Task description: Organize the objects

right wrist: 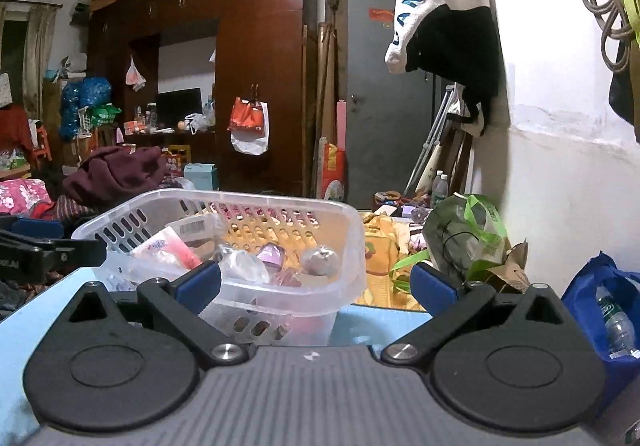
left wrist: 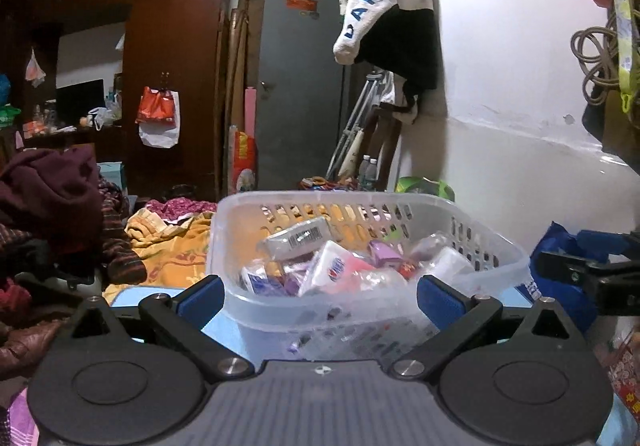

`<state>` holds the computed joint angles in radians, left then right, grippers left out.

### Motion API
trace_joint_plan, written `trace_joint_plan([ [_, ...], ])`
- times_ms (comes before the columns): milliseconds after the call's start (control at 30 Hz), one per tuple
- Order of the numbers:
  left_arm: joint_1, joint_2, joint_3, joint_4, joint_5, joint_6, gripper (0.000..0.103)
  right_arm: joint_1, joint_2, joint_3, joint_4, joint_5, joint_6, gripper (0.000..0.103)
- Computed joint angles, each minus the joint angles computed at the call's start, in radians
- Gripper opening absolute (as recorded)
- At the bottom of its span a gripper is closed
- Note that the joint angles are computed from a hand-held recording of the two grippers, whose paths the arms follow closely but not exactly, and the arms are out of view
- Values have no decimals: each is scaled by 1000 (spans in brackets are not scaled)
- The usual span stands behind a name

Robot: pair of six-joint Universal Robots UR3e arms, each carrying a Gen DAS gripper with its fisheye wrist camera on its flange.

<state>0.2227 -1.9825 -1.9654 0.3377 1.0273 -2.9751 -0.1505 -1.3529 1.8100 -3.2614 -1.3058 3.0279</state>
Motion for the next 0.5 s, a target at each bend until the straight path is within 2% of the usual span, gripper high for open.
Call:
trace_joint_plan([
  [267, -21, 16, -45, 25, 21, 11, 103, -27, -15, 32, 6, 34, 12, 103],
  [433, -32, 15, -60, 38, 25, 6, 103, -118, -52, 59, 67, 209, 33, 103],
  [500, -34, 14, -56, 33, 23, 6, 103, -131, -60, 78, 55, 219, 52, 103],
])
